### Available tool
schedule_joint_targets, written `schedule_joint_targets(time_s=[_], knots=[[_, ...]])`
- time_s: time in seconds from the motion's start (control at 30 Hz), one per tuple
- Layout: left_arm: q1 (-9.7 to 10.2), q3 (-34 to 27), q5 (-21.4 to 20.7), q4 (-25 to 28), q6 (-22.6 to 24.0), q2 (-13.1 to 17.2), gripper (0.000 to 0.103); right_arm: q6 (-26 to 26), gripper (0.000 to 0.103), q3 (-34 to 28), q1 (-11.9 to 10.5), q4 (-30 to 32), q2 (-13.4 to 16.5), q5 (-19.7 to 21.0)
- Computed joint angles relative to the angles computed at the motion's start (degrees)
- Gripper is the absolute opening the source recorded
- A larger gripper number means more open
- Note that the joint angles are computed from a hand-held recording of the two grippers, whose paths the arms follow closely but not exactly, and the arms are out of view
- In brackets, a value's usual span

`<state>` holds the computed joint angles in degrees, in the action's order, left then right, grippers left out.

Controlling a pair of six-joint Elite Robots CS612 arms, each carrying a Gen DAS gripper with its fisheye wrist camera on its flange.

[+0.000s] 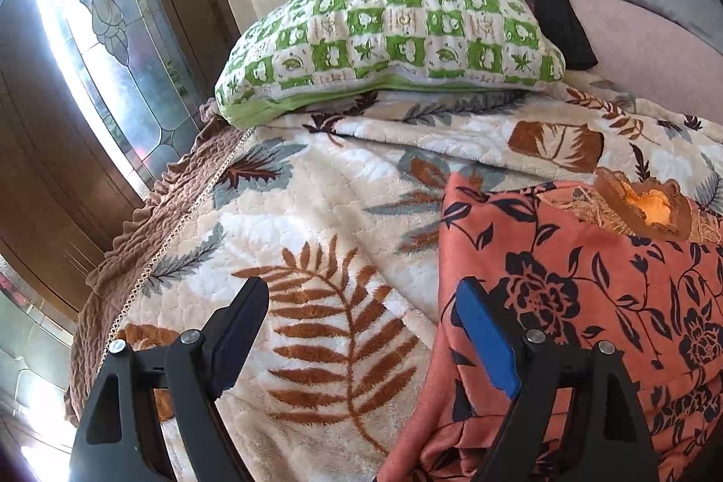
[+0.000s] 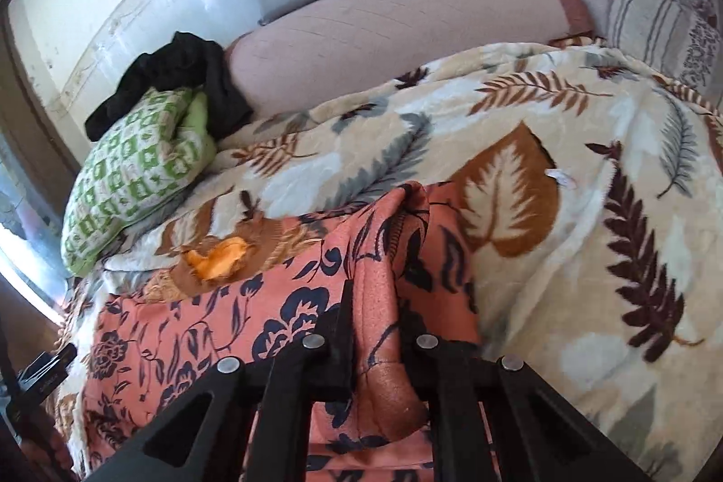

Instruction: Fold small clothes

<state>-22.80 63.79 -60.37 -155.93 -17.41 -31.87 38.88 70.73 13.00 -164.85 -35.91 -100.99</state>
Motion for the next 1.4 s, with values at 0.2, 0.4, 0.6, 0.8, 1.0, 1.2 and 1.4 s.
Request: schedule_joint_targets(time_s=[0.2, 0.4, 0.6, 0.8, 1.0, 1.2, 1.4], knots=[[0.77, -4.1, -1.2, 12.8, -3.1, 1.8, 0.085, 5.8, 0.020, -0.2, -2.1, 9.1, -0.7, 7.0], [0.71, -1.8, -3.6, 5.0, -2.0, 0.7, 0.085, 4.5, 0.068, 3.9, -0.4, -6.4, -2.3, -4.6], [-1.42, -2.5, 0.0, 2.0, 8.1, 2.2, 0.085, -0.8, 0.058, 0.7, -0.7, -5.9, 0.1, 10.3], [-1.71, -5.2, 3.1, 6.7, 8.0, 3.9, 0.098, -3.3, 0.061, -3.6, -0.5, 8.9, 2.1, 14.2], [-1.30, -4.8, 0.4, 6.2, 3.1, 3.9, 0.103, -12.0, 0.092, -6.8, 1.2, 11.1, 4.0, 11.0], [0.69, -5.2, -9.0, 8.1, -5.9, 3.9, 0.103, -17.0, 0.102, -9.6, 2.8, 15.2, 5.5, 4.8], [1.53, -4.3, -13.4, 5.9, -8.2, 3.6, 0.103, -18.0, 0.102, -9.8, 3.3, 15.1, 5.7, 2.7]])
